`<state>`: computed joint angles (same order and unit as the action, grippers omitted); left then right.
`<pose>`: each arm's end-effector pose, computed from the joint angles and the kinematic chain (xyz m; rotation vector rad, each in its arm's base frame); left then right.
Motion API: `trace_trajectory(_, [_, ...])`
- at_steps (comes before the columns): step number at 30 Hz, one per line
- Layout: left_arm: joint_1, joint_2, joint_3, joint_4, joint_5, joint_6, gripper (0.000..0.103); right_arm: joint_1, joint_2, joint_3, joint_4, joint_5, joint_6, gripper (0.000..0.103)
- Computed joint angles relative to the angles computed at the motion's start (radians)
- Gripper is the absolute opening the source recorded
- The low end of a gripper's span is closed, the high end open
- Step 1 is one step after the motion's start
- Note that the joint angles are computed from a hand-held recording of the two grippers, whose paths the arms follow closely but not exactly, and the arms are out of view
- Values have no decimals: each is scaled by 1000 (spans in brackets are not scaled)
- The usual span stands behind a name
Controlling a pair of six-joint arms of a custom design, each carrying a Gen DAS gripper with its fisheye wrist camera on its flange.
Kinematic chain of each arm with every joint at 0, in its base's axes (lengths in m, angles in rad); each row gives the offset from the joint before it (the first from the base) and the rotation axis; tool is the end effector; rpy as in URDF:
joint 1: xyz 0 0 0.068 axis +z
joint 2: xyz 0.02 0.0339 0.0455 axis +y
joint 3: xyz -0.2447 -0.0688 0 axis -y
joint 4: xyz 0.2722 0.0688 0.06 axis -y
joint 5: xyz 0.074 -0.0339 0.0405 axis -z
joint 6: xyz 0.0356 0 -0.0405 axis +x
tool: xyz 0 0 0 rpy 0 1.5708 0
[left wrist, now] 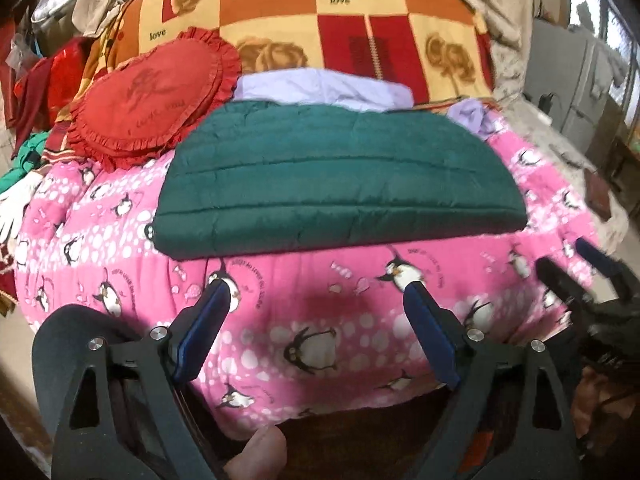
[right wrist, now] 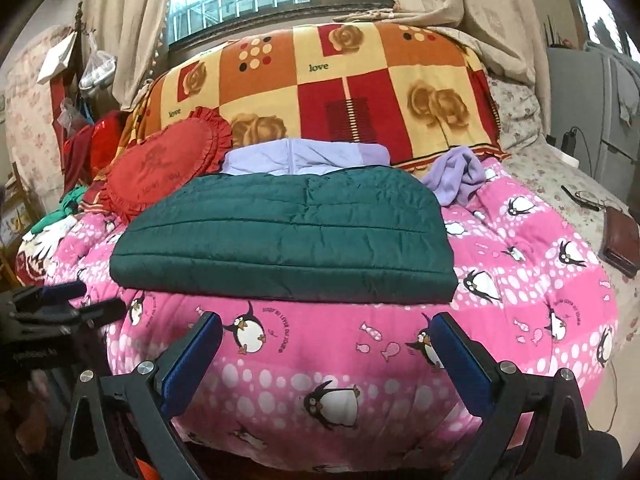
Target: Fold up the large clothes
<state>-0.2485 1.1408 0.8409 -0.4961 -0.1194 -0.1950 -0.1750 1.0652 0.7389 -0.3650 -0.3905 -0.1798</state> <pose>0.2649 -0.0629 0.2347 0.0056 2.3608 -0.0742 0.2593 -0.0321 0.2290 -0.2102 2.2022 0.2459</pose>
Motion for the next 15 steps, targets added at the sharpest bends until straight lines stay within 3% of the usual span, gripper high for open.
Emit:
trace_trajectory(4, [-33,-50,-1,-22,-83,-26,88,11,-9,-18,14,17,-16,103])
trace_trajectory(15, [-88,-96,-4,-42,-141,-35,88,-19,-15,-41,81,5,25,103])
